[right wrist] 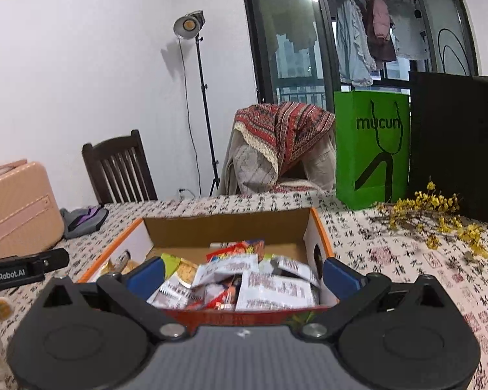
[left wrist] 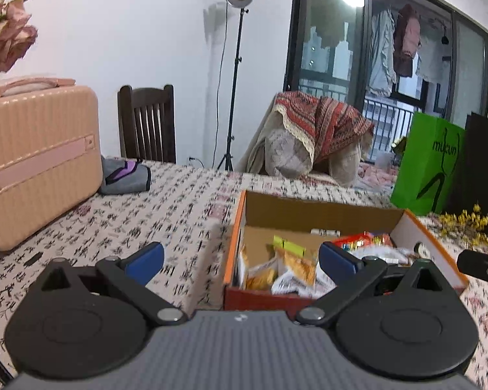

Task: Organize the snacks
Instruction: 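Open both tools and move them back to the packets in front of the box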

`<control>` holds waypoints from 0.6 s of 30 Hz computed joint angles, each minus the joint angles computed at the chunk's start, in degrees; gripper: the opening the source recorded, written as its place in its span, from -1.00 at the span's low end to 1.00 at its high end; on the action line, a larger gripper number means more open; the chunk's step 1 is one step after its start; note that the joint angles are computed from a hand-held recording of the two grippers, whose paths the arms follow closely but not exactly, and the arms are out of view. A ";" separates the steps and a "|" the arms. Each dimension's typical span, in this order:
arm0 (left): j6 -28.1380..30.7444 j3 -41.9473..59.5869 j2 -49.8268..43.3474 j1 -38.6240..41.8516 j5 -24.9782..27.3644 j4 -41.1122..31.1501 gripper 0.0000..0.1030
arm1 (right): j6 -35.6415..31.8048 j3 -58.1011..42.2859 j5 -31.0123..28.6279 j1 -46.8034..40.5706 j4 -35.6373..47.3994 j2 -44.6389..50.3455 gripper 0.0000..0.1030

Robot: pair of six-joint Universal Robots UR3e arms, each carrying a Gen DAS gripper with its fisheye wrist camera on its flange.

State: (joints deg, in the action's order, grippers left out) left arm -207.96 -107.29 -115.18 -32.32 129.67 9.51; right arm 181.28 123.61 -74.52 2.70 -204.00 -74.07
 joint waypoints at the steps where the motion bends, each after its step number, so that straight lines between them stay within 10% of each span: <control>1: 0.12 -1.24 0.50 0.10 -0.42 0.35 1.00 | -0.35 0.51 0.19 0.09 0.46 -0.32 1.00; 18: 3.04 -23.99 5.57 4.30 -9.08 14.06 1.00 | -5.00 0.34 -2.77 8.31 5.73 5.61 1.00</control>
